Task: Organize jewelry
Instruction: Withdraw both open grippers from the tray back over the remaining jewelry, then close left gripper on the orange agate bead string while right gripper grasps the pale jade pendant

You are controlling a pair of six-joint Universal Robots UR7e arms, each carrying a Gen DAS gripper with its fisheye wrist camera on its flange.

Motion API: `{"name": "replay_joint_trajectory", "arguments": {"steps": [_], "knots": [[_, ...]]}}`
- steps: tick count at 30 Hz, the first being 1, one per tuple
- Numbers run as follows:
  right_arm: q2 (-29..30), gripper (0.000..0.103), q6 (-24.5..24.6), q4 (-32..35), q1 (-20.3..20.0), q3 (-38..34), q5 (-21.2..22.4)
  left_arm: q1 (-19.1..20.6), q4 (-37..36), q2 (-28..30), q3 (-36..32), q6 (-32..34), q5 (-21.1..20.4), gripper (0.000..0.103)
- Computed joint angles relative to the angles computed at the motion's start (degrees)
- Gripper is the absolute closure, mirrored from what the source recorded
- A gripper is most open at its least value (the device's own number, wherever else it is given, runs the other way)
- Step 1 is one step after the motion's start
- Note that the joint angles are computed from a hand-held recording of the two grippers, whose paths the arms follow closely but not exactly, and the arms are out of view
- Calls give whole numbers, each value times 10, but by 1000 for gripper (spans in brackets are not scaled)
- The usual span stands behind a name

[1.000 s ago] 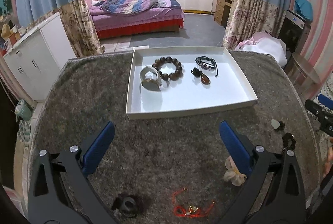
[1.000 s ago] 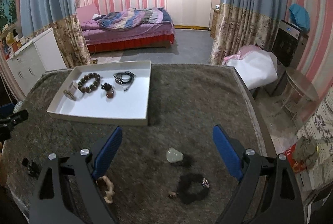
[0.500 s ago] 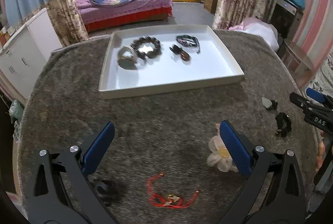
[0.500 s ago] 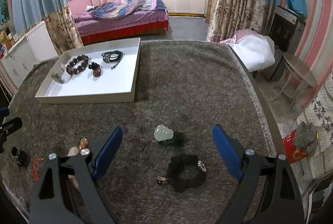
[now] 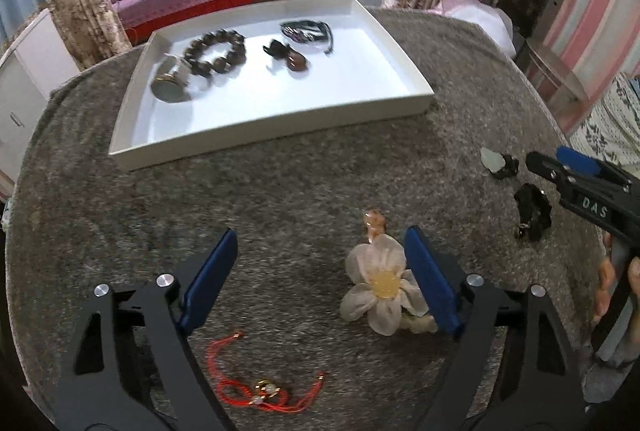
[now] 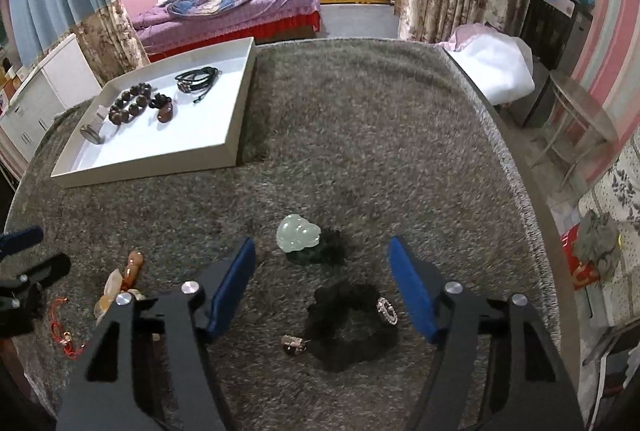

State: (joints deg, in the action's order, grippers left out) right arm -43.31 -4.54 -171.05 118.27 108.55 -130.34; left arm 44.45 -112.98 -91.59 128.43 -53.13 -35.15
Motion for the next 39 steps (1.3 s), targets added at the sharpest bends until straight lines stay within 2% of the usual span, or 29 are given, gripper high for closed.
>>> {"name": "replay_joint_trajectory", "arguments": {"steps": [2,10,15,19,21,24,26,29,39], "knots": [[2,42,5,10,-5,-3,3,3,-7,9,0,7,-3,19],[7,48,13,19,-15,-6,6,17,-47,33,2,35,-20,25],[9,49,16,23,-17,-9,9,41,-88,63,-17,76,-45,37],[12,49,19,31,-18,-14,10,60,-88,89,-36,85,-52,38],[15,51,20,35,-19,-18,9,70,-91,101,-44,90,-59,40],[18,55,25,47,-23,-22,10,85,-96,113,-51,100,-77,51],[19,57,26,49,-25,-23,10,94,-104,119,-53,104,-90,52],[20,63,29,51,-29,-24,13,98,-115,123,-54,109,-87,53],[29,69,33,64,-32,-35,14,108,-128,133,-63,126,-87,72]]}}
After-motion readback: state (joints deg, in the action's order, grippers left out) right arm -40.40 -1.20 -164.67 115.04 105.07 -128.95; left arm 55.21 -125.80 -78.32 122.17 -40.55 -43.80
